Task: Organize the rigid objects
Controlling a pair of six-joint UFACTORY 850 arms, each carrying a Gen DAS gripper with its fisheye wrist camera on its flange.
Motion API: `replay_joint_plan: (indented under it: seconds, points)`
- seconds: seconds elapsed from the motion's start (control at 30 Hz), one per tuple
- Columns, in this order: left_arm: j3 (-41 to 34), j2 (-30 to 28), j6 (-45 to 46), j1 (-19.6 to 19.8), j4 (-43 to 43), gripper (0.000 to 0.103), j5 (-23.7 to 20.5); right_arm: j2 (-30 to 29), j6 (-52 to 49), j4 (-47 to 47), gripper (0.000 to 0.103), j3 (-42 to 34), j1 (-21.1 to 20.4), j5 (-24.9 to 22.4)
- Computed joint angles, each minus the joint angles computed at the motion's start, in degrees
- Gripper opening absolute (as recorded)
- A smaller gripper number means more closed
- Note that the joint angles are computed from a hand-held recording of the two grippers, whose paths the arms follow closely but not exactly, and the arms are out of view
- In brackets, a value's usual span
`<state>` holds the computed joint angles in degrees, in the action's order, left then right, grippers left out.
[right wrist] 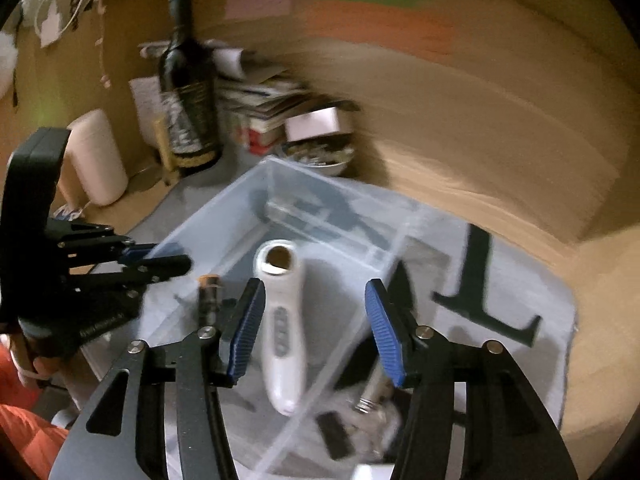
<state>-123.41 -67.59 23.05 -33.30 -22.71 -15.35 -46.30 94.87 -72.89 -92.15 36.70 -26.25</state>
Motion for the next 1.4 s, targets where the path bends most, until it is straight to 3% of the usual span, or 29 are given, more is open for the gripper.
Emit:
replay_joint_plan:
  seconds: [0.13,0.33,0.6,0.87,1.07,1.13,1.2,1.4]
  points:
    - [-0.02,-0.01,-1.16,-0.05,1.06,0.011,0.05,3.0,5.7,-2.43,0.052,4.79,-0.34,-2.47]
    - [-0.07,0.01,-3.6,-0.2,3.49,0.011,0.07,4.46,5.55,1.88,0.052,8.81,-0.98,-3.65]
    - [-0.52,-0.18,-6.29,-0.33,6.08,0.011,-0.26,2.52,-0.76,11.86,0.052,9.88,-2.88,1.38]
    - [-0.53,-0.14,-6.98,-0.37,6.57,0.011,-0.34,-0.42,-7.45,18.4,0.051,6.08,-5.19,5.78]
    - [-1.06,-0.46,-6.38,-0.27,5.83,0.011,-0.66,-4.27,-20.84,30.38,0.03,1.48,-6.29,5.7]
    - [-1.18,-0.53,-6.37,-0.26,5.81,0.011,-0.73,-4.27,-18.88,27.98,0.027,1.5,-6.06,5.29]
    - [-1.14,-0.52,-6.22,-0.24,5.77,0.011,-0.7,-3.82,-17.23,26.54,0.018,2.17,-5.99,5.28]
    - [-1.43,-0.67,-7.02,-0.31,6.43,0.011,-0.88,-1.07,-10.69,23.32,0.015,6.67,-6.41,7.21]
